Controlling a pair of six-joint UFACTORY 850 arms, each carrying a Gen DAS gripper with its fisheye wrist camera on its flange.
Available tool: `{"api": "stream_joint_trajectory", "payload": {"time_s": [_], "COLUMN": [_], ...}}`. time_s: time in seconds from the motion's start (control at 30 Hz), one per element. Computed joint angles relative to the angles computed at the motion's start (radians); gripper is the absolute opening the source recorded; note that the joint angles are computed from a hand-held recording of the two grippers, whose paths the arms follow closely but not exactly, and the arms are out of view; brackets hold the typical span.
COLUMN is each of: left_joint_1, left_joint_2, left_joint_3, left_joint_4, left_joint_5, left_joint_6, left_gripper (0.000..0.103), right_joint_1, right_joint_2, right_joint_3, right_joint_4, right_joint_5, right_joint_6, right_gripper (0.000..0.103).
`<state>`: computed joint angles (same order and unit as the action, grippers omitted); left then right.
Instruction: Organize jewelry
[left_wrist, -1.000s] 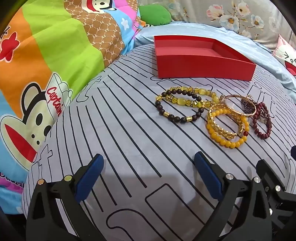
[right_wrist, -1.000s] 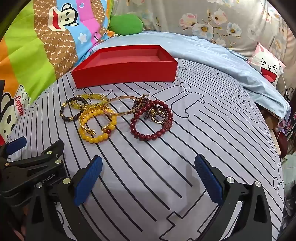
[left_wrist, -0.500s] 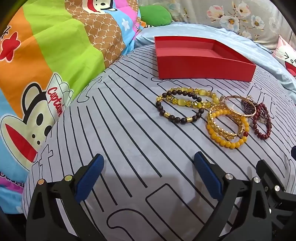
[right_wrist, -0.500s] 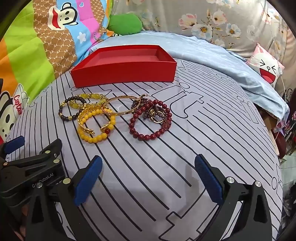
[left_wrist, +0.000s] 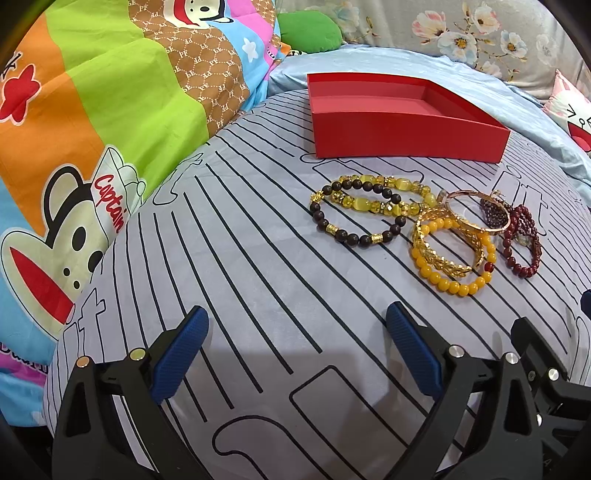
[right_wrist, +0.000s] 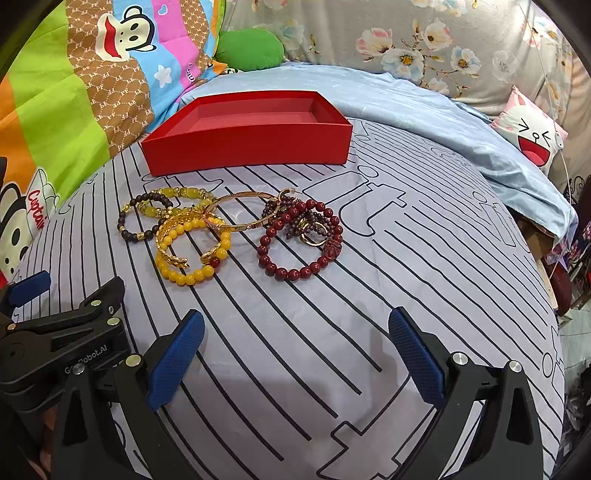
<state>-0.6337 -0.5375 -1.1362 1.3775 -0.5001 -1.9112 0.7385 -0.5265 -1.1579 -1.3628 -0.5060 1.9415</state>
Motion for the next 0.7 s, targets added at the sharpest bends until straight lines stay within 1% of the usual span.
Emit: {"api": "stream_joint_trajectory", "payload": {"time_s": [0.7], "left_joint_1": [0.000], "left_joint_2": [0.001], "left_joint_3": [0.000], "left_joint_4": [-0.001], "left_joint_5": [-0.002], "left_joint_6": [0.001], "left_gripper": [0.092], "right_joint_1": [-0.001], "right_joint_2": [0.003], "right_joint_3": [0.002], "right_joint_4": [0.000], "right_joint_5": [0.001], "right_joint_6": [-0.001], "right_gripper": [0.096]}}
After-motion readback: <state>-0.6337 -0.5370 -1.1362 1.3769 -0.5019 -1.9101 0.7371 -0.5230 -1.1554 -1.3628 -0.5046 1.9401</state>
